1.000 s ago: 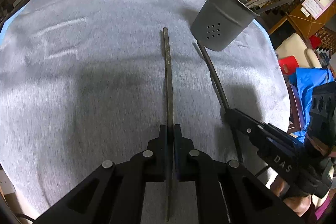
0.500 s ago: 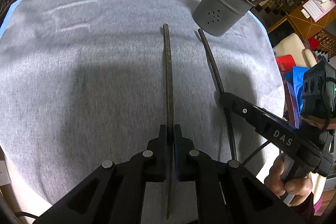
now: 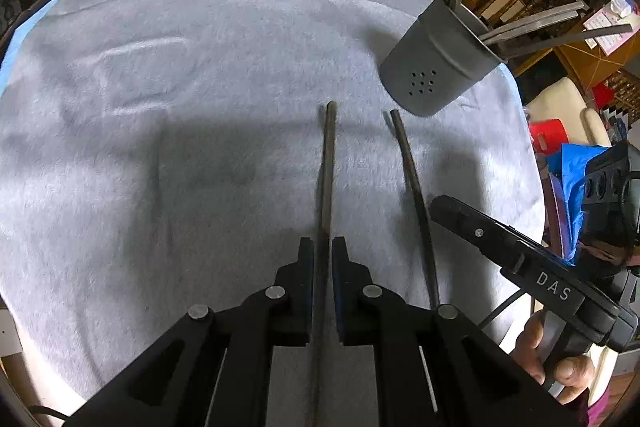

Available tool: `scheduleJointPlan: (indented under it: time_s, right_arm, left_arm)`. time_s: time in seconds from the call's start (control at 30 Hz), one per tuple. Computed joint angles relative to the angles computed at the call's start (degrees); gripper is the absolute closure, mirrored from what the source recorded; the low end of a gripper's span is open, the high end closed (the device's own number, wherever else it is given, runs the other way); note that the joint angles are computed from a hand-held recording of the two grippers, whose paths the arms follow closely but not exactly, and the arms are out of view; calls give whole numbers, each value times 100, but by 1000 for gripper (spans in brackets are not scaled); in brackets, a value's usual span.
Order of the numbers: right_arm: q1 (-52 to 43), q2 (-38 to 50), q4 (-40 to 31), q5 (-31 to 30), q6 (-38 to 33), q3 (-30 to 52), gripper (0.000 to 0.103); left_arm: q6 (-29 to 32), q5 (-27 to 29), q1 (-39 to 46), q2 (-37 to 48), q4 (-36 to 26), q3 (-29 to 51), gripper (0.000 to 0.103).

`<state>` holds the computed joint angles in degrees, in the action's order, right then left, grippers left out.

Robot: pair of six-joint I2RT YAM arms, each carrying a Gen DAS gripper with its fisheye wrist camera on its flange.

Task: Organize utensils
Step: 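Lift the left tool's rod toward the grey cup while the right tool lifts its rod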

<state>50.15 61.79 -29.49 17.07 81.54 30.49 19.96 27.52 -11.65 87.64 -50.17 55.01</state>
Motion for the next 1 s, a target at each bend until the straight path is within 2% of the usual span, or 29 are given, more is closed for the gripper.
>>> scheduleJointPlan:
  time_s: [0.37, 0.43, 0.5, 0.6, 1.0]
  right_arm:
    - [-764, 856, 334, -258, -1065, 379, 79]
    - [-771, 1019, 315, -312, -1075, 452, 80]
    - [-751, 1143, 324, -339, -1087, 495, 90]
    - [-657, 1110, 300, -250, -1025, 463, 95]
    - [-351, 489, -307, -375, -676, 260, 95]
  left_arm:
    - [-426, -11, -241, 470, 80, 372, 95]
    - [-423, 30, -263, 517, 57, 406, 95]
    - [-492, -15, -339, 561, 93, 430, 95]
    - [-790, -41, -561, 679, 460, 372, 95]
    - [-244, -232, -20, 658, 42, 552, 95]
